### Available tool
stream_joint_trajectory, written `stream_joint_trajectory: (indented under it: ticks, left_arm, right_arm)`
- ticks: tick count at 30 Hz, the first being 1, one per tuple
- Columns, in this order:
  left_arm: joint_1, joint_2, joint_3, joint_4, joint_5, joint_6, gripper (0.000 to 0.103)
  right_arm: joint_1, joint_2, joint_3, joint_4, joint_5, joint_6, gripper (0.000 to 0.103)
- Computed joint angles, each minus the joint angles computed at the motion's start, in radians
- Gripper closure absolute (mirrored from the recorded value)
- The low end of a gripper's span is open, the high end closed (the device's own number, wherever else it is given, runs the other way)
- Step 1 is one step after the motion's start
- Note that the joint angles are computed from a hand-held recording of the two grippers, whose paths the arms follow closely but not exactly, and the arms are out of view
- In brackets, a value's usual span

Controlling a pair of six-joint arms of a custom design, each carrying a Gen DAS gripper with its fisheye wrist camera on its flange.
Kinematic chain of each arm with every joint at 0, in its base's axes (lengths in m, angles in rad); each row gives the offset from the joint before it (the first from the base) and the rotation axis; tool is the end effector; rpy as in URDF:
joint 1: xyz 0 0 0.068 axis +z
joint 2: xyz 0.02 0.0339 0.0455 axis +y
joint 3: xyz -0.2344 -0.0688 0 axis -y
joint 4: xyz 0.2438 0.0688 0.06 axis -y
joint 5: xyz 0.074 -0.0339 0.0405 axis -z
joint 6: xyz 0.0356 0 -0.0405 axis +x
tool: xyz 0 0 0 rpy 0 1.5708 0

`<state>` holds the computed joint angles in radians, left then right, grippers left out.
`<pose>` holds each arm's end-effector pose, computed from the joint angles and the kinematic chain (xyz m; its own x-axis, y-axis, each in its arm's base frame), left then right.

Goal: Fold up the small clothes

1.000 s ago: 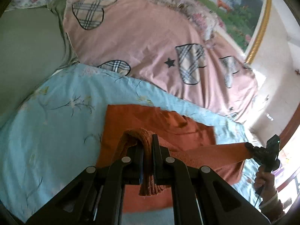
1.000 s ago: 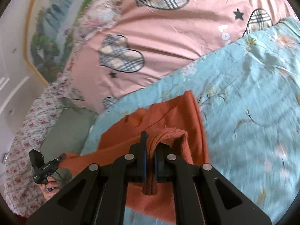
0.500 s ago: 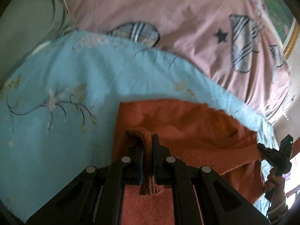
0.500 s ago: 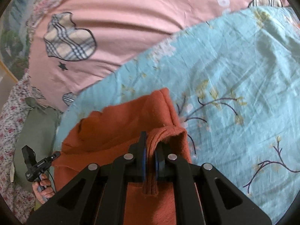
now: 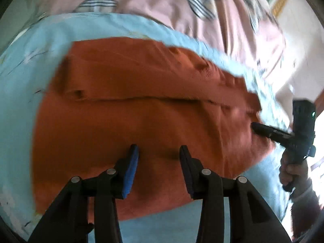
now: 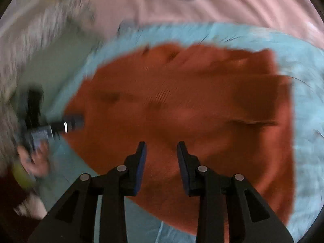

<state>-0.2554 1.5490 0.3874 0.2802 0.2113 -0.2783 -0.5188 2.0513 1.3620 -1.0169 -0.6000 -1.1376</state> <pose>0.2266 -0.0669 0.0641 -0.8212 -0.0632 -0.5671 0.1565 0.9308 -0.3304 0.3058 -0.1515 0.1102 -0.7927 -0.4100 -0.4511 -0.5814 0.7309 0.3574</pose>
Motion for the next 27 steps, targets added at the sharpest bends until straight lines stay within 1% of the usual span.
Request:
stream_joint_trajectory:
  ticks: [1,3,4,5,6,7,8,9,10,11,13,14,16,17,19,21,22,23,24,25,26,27]
  left_arm:
    - [-0.015,0.031,0.037,-0.014,-0.03,0.011,0.062]
    - [0.018,0.093,0.123,-0.054,-0.026,0.042,0.062]
    - [0.043,0.13,0.172,-0.079,-0.024,0.061,0.066]
    - [0.073,0.173,0.233,-0.109,-0.029,0.08,0.075]
    - [0.109,0.222,0.304,-0.141,-0.025,0.098,0.079]
    - [0.143,0.258,0.359,-0.164,-0.016,0.108,0.083]
    - [0.183,0.296,0.43,-0.194,-0.015,0.105,0.083]
    - [0.204,0.32,0.47,-0.203,-0.028,0.092,0.081]
    - [0.23,0.337,0.518,-0.223,-0.052,0.071,0.078]
    - [0.261,0.346,0.546,-0.231,-0.042,0.056,0.078]
    - [0.321,0.34,0.561,-0.232,0.004,0.016,0.076]
    - [0.342,0.314,0.534,-0.215,0.008,0.005,0.071]
    - [0.359,0.264,0.476,-0.196,-0.004,0.011,0.063]
    - [0.363,0.214,0.407,-0.174,0.0,0.017,0.063]
    - [0.369,0.118,0.269,-0.129,0.04,0.022,0.063]
    - [0.343,0.007,0.132,-0.1,0.063,0.0,0.061]
    - [0.322,-0.038,0.071,-0.081,0.069,-0.017,0.06]
    - [0.304,-0.12,-0.015,-0.075,0.083,-0.031,0.056]
    - [0.289,-0.212,-0.079,-0.1,0.089,-0.044,0.052]
    - [0.268,-0.283,-0.138,-0.105,0.09,-0.064,0.045]
    - [0.245,-0.387,-0.214,-0.124,0.094,-0.09,0.039]
    - [0.227,-0.481,-0.264,-0.164,0.093,-0.107,0.038]
  right_arm:
    - [0.03,0.009,-0.01,0.057,0.03,0.022,0.071]
    - [0.05,0.062,0.05,0.087,0.028,0.073,0.071]
    - [0.057,0.097,0.099,0.112,0.03,0.122,0.072]
    - [0.064,0.146,0.17,0.137,0.027,0.19,0.073]
    - [0.066,0.189,0.237,0.137,0.018,0.241,0.074]
    - [0.067,0.239,0.321,0.162,0.005,0.334,0.074]
    - [0.065,0.254,0.356,0.213,0.007,0.413,0.073]
    - [0.061,0.255,0.368,0.264,0.007,0.479,0.072]
    - [0.053,0.255,0.381,0.303,0.001,0.538,0.071]
    - [0.034,0.268,0.418,0.322,-0.026,0.607,0.071]
    - [0.01,0.265,0.436,0.326,-0.056,0.659,0.071]
    - [-0.005,0.248,0.419,0.338,-0.062,0.673,0.071]
    - [-0.045,0.201,0.364,0.307,-0.09,0.638,0.071]
    - [-0.065,0.175,0.334,0.276,-0.111,0.609,0.071]
    - [-0.112,0.097,0.23,0.228,-0.152,0.53,0.071]
    - [-0.139,0.033,0.135,0.184,-0.177,0.461,0.071]
    - [-0.158,0.007,0.092,0.14,-0.188,0.411,0.071]
    - [-0.164,-0.011,0.06,0.124,-0.191,0.388,0.071]
    - [-0.182,-0.035,0.02,0.087,-0.197,0.344,0.071]
    - [-0.196,-0.063,-0.023,0.068,-0.202,0.314,0.071]
    - [-0.21,-0.088,-0.064,0.045,-0.205,0.28,0.071]
    - [-0.223,-0.109,-0.099,0.026,-0.204,0.25,0.071]
